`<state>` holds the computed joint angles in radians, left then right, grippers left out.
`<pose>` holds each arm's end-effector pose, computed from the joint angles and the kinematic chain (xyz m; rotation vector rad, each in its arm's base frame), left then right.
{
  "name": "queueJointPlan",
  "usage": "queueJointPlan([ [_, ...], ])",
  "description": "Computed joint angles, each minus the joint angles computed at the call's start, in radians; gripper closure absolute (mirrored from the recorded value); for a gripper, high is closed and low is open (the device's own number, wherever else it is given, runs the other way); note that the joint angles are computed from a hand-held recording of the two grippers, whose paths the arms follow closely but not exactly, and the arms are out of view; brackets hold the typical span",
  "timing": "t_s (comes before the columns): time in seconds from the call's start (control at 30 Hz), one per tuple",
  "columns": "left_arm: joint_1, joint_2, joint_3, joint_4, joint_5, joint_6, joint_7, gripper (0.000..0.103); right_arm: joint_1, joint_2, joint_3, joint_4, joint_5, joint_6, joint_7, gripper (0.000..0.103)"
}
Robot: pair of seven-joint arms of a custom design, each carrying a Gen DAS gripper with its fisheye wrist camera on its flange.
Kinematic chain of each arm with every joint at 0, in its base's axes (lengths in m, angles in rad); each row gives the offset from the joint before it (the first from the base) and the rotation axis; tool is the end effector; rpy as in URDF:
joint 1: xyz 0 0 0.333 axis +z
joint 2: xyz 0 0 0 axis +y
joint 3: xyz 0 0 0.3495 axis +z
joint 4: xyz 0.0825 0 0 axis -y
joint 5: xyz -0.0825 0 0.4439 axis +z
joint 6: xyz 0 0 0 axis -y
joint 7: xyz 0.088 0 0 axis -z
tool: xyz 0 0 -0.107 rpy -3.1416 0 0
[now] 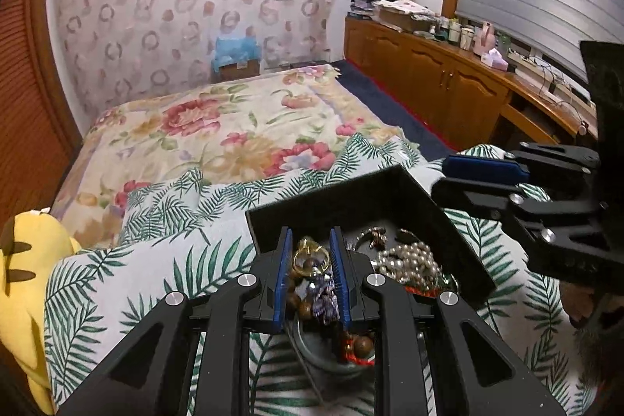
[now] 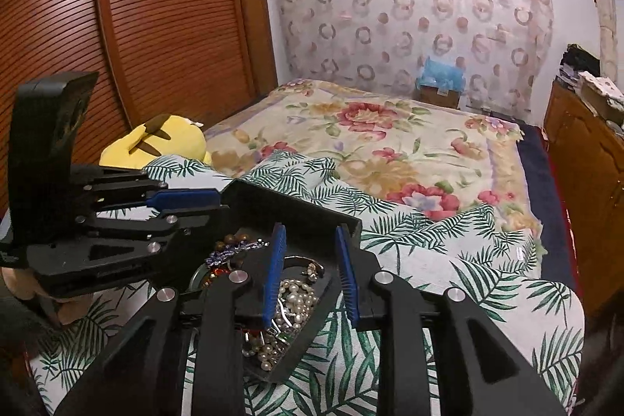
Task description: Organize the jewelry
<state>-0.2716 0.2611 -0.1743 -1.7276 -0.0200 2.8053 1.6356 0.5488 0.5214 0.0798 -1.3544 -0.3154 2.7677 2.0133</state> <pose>0.6797 -0.3089 0.5380 -1.3398 2.1818 -0.9629 0.6747 0.4859 0.5411 -1.8998 1.2656 -0.5138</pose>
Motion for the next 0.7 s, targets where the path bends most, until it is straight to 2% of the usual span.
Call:
queueJointPlan([
  [0.07,-0.006,0.002,0.007,0.003,0.010,-0.001,-0.017,0.082,0.007,-0.010,-0.011,-0.013,-0.011,0.003,0.014,0.074],
  [0.13,-0.008,-0.005,0.010,-0.006,0.014,0.007,-0.031,0.073,0.013,-0.023,-0.020,-0.030,-0.026,0.008,0.032,0.074],
  [0.3,-0.011,-0.046,0.018,-0.057,0.038,0.025,-0.070,0.068,0.026,-0.068,-0.040,-0.089,-0.073,0.029,0.095,0.074],
  [0.37,-0.011,-0.067,0.020,-0.086,0.052,0.039,-0.091,0.060,0.037,-0.092,-0.051,-0.124,-0.102,0.040,0.136,0.074],
  [0.43,-0.011,-0.095,0.022,-0.121,0.070,0.051,-0.122,0.046,0.049,-0.116,-0.063,-0.158,-0.136,0.050,0.184,0.074],
  [0.47,-0.014,-0.110,0.026,-0.139,0.089,0.058,-0.147,0.043,0.054,-0.124,-0.067,-0.166,-0.153,0.048,0.207,0.073],
  [0.5,-0.014,-0.120,0.027,-0.153,0.104,0.064,-0.164,0.038,0.062,-0.136,-0.075,-0.182,-0.177,0.049,0.237,0.070],
  [0.57,-0.011,-0.148,0.026,-0.187,0.136,0.080,-0.203,0.027,0.078,-0.159,-0.089,-0.209,-0.232,0.053,0.304,0.056],
  [0.6,-0.009,-0.167,0.026,-0.210,0.152,0.093,-0.227,0.019,0.086,-0.170,-0.096,-0.223,-0.262,0.053,0.341,0.053],
  [0.67,0.002,-0.199,0.018,-0.247,0.166,0.111,-0.256,0.014,0.099,-0.192,-0.105,-0.245,-0.326,0.043,0.415,0.041],
  [0.7,0.006,-0.213,0.017,-0.262,0.193,0.117,-0.289,0.011,0.108,-0.204,-0.110,-0.256,-0.365,0.036,0.458,0.038],
])
